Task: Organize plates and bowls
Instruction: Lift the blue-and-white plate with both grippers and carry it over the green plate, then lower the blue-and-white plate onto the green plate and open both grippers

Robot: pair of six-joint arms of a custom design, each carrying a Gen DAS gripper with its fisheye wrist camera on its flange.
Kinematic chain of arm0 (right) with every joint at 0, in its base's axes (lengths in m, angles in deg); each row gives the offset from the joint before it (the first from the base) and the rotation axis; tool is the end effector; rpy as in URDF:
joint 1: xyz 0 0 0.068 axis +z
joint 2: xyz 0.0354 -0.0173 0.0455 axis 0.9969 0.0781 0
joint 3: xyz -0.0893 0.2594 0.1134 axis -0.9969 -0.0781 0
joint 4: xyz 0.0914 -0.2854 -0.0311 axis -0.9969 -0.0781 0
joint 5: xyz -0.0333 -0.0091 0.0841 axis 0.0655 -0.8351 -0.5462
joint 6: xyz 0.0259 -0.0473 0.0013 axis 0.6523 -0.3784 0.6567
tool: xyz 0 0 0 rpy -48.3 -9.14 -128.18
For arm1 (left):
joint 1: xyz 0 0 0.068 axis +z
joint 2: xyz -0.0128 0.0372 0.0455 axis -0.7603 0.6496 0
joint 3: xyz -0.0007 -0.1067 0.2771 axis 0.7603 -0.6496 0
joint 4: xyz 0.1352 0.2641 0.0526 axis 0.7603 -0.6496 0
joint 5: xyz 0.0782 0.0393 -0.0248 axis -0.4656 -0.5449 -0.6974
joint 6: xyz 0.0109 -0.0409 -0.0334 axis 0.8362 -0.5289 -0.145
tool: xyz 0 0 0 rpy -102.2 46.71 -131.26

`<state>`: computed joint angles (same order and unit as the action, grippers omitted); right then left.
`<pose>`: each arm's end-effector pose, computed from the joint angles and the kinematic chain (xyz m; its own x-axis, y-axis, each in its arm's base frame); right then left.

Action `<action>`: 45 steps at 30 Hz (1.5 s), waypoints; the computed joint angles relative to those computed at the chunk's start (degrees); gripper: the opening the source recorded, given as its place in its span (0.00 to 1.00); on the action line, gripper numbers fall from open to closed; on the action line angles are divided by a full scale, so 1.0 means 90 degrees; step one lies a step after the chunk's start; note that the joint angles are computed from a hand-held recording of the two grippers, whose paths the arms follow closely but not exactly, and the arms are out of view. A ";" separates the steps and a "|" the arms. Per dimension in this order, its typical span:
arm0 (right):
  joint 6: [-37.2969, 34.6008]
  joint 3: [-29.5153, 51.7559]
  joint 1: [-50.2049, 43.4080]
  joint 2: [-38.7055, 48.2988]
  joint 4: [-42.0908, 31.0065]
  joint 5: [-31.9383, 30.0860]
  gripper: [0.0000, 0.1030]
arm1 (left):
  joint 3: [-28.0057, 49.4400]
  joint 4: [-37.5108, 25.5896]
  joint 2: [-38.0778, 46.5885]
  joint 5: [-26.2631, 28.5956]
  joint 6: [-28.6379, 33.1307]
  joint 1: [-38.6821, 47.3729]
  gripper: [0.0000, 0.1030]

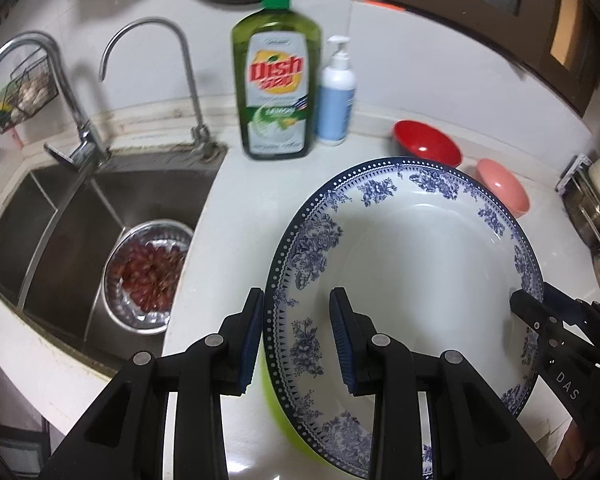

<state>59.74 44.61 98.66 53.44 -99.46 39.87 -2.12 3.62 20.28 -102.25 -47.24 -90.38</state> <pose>0.2970 0.0685 0.2332 -0.7653 -0.1577 -0.6241 -0.1958 0.9806 -0.0077 0.2908 -0.2328 0.2441 -0.8135 -0.1459 -0.5629 -0.1482 0.9881 -0.0419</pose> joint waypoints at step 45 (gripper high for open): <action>0.0164 0.0220 0.0181 0.1594 -0.0409 -0.0259 0.38 | -0.0347 0.0268 0.1009 0.0811 -0.0297 0.0105 0.34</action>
<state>61.21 46.59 100.29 67.79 -103.14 37.54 -5.24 6.04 29.36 -94.95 -49.91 -89.43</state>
